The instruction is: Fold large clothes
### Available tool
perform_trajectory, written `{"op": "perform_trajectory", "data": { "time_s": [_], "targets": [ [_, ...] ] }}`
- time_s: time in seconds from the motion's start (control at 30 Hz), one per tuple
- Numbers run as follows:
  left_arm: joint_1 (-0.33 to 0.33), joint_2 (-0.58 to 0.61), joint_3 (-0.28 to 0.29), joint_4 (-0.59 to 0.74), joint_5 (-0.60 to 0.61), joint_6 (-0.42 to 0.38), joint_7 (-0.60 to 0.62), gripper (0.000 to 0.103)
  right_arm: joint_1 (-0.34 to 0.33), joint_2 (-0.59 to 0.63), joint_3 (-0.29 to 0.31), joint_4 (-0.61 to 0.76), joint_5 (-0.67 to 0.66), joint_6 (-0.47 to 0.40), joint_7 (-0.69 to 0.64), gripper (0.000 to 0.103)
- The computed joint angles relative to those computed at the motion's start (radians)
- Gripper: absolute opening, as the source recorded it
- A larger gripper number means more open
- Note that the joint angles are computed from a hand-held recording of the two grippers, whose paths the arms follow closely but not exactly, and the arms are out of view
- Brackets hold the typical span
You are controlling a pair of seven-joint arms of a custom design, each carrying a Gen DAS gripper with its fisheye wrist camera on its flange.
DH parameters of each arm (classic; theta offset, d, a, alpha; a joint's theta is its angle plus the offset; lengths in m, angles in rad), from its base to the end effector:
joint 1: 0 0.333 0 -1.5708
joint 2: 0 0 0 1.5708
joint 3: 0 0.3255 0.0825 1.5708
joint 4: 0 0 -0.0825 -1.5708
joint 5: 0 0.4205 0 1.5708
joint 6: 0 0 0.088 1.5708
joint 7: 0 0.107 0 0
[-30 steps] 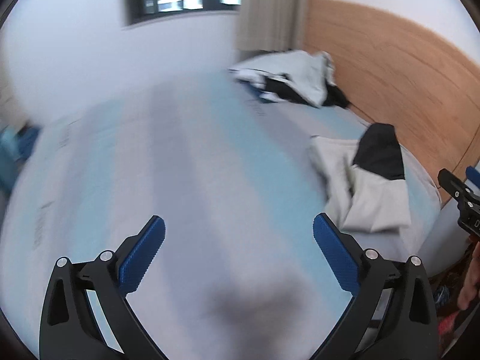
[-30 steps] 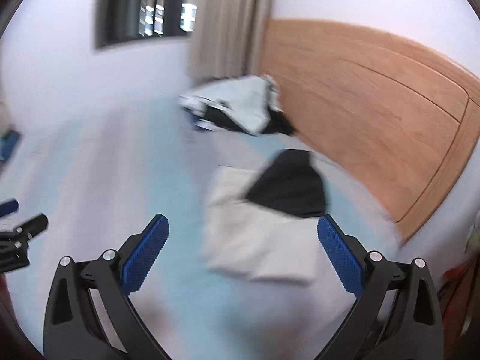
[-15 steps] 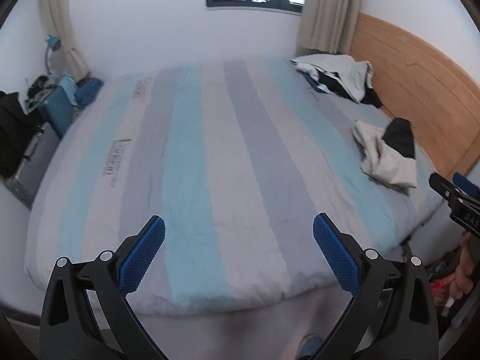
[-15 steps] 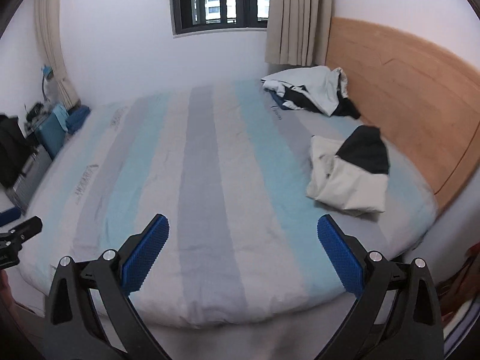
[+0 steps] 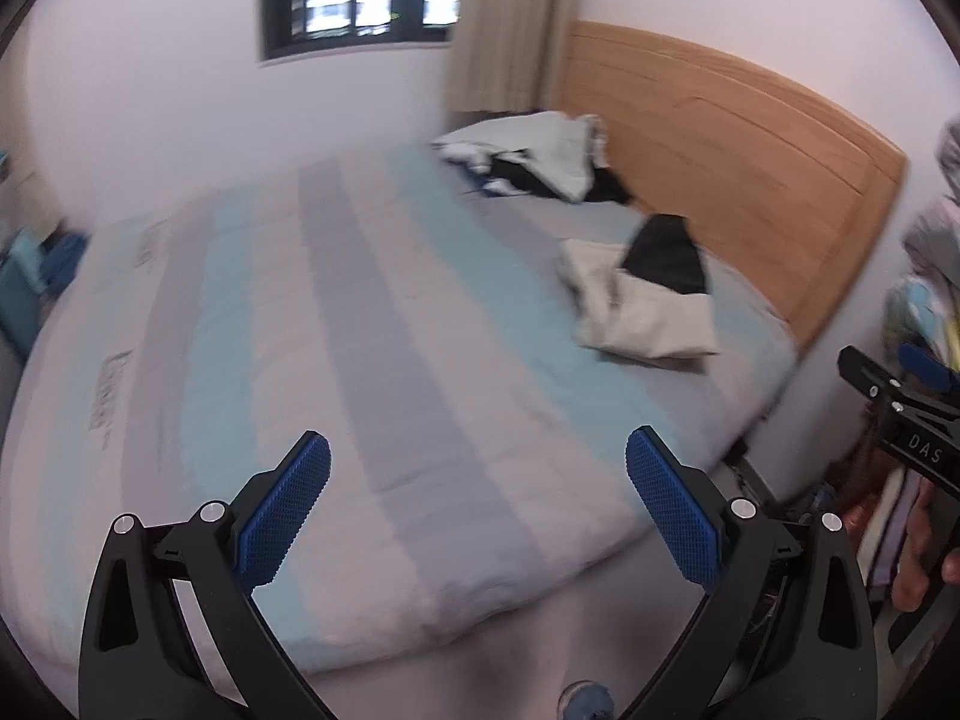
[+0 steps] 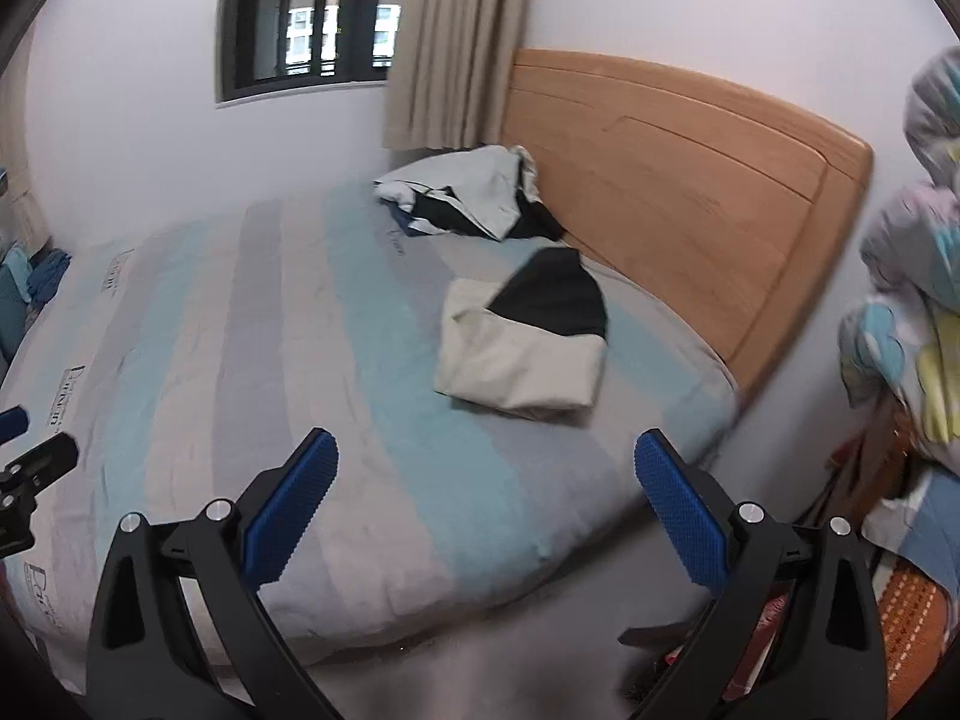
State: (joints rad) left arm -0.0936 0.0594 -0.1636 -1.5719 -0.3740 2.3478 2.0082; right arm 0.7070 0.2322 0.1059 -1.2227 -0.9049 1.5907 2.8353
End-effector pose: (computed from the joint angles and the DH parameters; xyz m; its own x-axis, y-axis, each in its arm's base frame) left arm 0.6406 -0.1702 0.6886 -0.5301 -0.8440 0.0816 -0.6271 0.3255 -0.7076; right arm 0.5215 0.4147 0.7059 -0.5232 -0.8454 0.1075 -0.5826 0.2628 -0.7691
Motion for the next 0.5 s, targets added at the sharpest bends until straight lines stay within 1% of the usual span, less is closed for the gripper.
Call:
{"op": "perform_trajectory", "data": {
  "time_s": [0.07, 0.13, 0.2, 0.3, 0.4, 0.5],
  "targets": [
    [-0.01, -0.001, -0.012, -0.007, -0.026, -0.007, 0.023, 0.097, -0.005, -0.053, 0.004, -0.067, 0.013, -0.011, 0.01, 0.096],
    [-0.019, -0.011, -0.019, -0.025, -0.046, 0.005, 0.056, 0.097, -0.024, -0.102, 0.017, -0.132, 0.019, -0.007, 0.021, 0.096],
    [-0.033, -0.017, -0.027, -0.039, -0.047, 0.026, 0.068, 0.097, -0.04, -0.139, 0.033, -0.182, 0.026, -0.027, 0.06, 0.096],
    [-0.047, -0.016, -0.031, -0.04, -0.055, 0.031, 0.072, 0.097, -0.078, -0.19, 0.053, -0.253, 0.062, -0.006, 0.113, 0.096],
    [-0.059, -0.009, -0.035, -0.036, -0.047, 0.033, 0.071, 0.097, -0.105, -0.22, 0.074, -0.301, 0.059, 0.016, 0.141, 0.096],
    [-0.067, 0.0, -0.036, -0.027, -0.028, 0.025, 0.05, 0.097, -0.122, -0.231, 0.091, -0.317, 0.039, 0.015, 0.14, 0.096]
  ]
}}
